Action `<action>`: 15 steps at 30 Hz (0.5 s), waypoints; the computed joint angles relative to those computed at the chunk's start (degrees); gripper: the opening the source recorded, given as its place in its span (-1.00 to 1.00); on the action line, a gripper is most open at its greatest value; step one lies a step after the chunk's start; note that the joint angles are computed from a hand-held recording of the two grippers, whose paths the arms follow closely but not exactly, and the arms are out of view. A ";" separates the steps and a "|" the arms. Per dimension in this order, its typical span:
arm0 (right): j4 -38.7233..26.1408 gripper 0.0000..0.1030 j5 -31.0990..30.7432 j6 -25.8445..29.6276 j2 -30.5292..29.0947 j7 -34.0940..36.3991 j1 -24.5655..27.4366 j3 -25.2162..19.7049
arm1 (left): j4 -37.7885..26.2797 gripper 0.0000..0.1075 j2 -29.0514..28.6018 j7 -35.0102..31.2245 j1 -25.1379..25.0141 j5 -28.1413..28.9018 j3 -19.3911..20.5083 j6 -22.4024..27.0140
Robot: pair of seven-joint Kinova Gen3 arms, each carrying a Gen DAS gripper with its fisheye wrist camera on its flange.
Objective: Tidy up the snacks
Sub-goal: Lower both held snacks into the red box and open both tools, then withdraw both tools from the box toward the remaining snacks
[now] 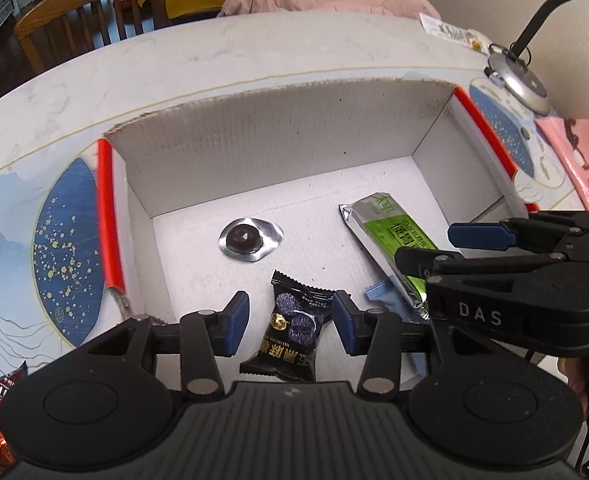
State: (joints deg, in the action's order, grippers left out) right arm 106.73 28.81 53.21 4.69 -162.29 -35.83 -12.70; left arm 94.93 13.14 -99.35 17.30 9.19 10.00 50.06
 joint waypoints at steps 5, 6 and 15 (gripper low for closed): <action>-0.22 0.04 2.08 2.18 -1.94 -2.92 -1.76 -1.61 | 1.83 -0.16 -2.69 -2.92 -1.84 2.78 0.02 -0.47; -0.25 0.06 2.41 2.67 -2.37 -3.43 -2.04 -2.03 | 2.32 -0.16 -3.43 -3.50 -2.19 3.47 -0.03 -0.64; -1.98 0.21 5.67 7.15 -5.33 -8.76 -4.74 -6.42 | 6.55 -0.15 -10.12 -12.26 -5.75 10.62 -1.69 -1.47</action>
State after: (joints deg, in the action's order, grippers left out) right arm 104.75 34.49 60.36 -0.64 -171.05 -40.57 -19.12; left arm 101.47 3.02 -111.61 11.55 19.81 8.32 48.58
